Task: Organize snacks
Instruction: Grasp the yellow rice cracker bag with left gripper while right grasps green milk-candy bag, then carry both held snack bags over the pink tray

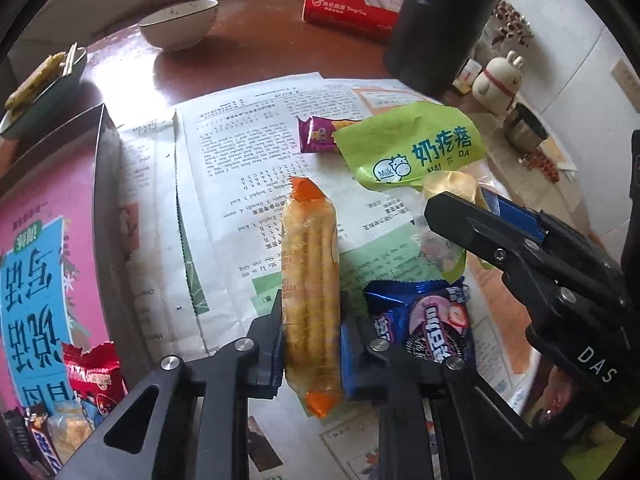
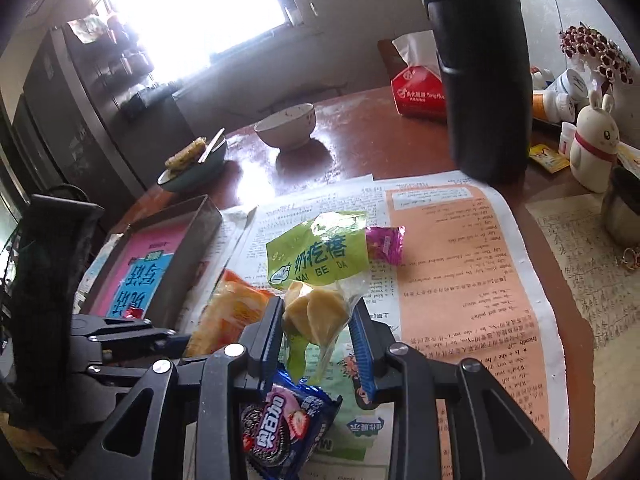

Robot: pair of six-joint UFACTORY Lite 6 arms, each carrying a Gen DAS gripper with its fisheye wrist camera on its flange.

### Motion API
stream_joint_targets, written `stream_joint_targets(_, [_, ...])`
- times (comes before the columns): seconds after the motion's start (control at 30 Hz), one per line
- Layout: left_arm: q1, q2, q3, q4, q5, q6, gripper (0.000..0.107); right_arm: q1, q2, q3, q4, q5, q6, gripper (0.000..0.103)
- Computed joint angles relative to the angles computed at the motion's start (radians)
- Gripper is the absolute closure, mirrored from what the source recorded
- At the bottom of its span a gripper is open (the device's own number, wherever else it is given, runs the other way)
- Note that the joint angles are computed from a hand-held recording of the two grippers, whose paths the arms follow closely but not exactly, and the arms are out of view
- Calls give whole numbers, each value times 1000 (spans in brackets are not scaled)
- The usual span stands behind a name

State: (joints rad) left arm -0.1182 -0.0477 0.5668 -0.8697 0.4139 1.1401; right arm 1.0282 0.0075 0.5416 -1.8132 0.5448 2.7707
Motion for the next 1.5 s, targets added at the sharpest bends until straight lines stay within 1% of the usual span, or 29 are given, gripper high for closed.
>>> stream_joint_targets(0.13, [29,-90,-38,-26,41,45,85,39,-22,-6,38,33,-19,70])
stream_joint_targets(0.37, [150,-257,-78,22,174,57,85,117,-73,-25,124,93,-60,70])
stream_joint_targets(0.47, [242,-330,-94,44,252,80,85,149,-86,-18,162,120,-87,70])
stream_joint_targets(0.57, [327,-362,-93,52,316,113,85,176,-101,-13,184,141,-101,70])
stream_joint_targets(0.77, [573,-416,-53,60,501,226,85,256,-98,42,242,200,-153,70])
stream_joint_targets(0.93, [799,-379,19,54,634,342,85,329,-44,142,286,250,-211,70])
stream_joint_targets(1.1, [993,-279,124,44,721,431,85,375,36,258,273,263,-235,70])
stream_joint_targets(1.27, [1129,-165,221,45,768,490,85,387,139,381,256,232,-261,70])
stream_joint_targets(1.5, [1238,-59,312,59,805,540,85,388,265,522,233,176,-282,70])
